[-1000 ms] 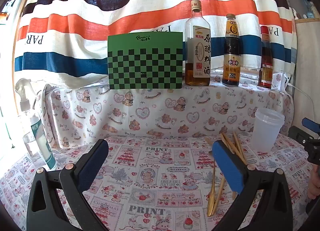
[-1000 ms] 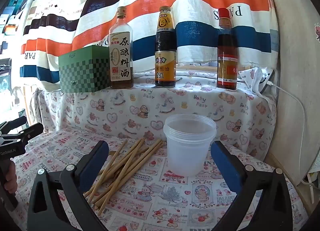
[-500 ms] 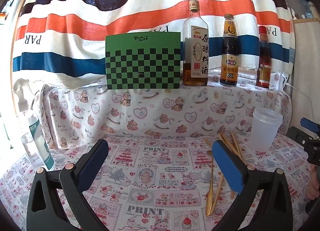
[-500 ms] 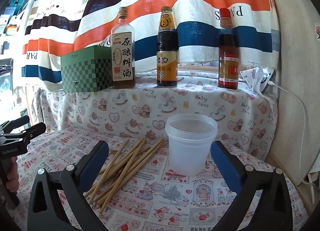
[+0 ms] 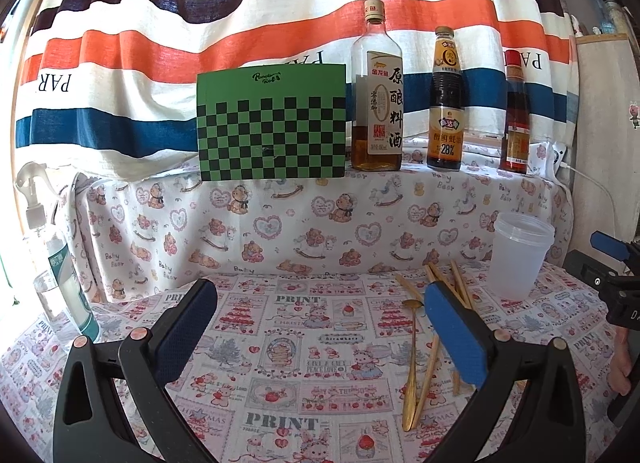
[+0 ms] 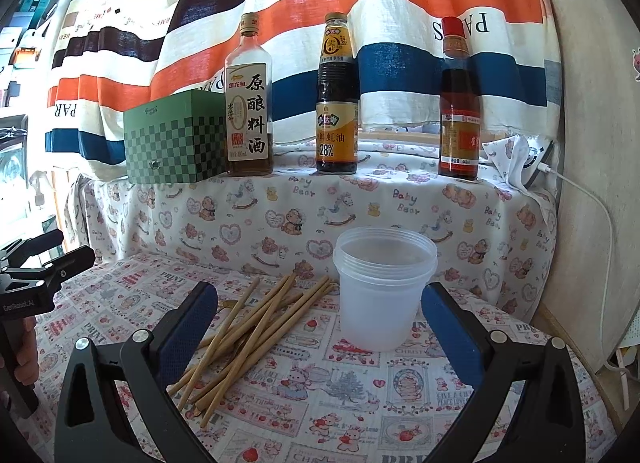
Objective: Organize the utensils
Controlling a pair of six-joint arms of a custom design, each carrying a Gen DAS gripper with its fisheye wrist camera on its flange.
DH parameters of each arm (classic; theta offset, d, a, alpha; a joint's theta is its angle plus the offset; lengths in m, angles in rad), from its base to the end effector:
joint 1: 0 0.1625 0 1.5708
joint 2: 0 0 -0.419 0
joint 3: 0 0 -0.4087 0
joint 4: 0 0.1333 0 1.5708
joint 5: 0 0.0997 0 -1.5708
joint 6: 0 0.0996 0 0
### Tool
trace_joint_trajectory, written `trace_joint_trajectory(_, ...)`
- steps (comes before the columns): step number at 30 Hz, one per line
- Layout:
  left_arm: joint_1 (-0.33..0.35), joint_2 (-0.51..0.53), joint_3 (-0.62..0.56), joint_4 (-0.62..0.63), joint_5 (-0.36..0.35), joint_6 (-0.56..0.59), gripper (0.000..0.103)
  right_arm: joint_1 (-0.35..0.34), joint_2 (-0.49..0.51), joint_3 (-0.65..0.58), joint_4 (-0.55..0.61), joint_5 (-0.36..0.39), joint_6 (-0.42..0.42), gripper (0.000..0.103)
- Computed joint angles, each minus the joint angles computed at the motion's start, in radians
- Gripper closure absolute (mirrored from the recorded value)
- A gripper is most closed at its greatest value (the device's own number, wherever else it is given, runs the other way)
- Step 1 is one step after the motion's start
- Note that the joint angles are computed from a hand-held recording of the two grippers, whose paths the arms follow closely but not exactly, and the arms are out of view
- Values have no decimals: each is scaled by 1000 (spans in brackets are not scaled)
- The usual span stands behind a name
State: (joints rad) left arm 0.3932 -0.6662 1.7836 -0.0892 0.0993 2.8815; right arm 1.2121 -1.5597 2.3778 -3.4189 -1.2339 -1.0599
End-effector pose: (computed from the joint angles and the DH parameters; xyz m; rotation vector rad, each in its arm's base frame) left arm -0.3064 -0.3787 -0.0059 0.4004 1.8599 -1.4861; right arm 0.0096 -0.4478 0.3203 1.0374 -2.1667 1.2918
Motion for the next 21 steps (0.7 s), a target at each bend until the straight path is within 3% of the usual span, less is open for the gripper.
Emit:
trace_joint_trajectory(6, -2, 5, -3, 9, -4, -11, 0, 6, 12, 2, -31, -15, 12, 0)
trace_joint_trajectory(11, -1, 52, -45, 177, -33, -199, 0, 6, 13, -2, -26, -16, 14, 0)
trace_joint_trajectory(16, 1, 33, -29, 109, -31, -121, 0, 1, 11, 1, -28, -9, 12, 0)
trace_joint_trajectory(21, 1, 56, -47, 178, -34, -198, 0, -2, 4, 6, -20, 1, 4, 0)
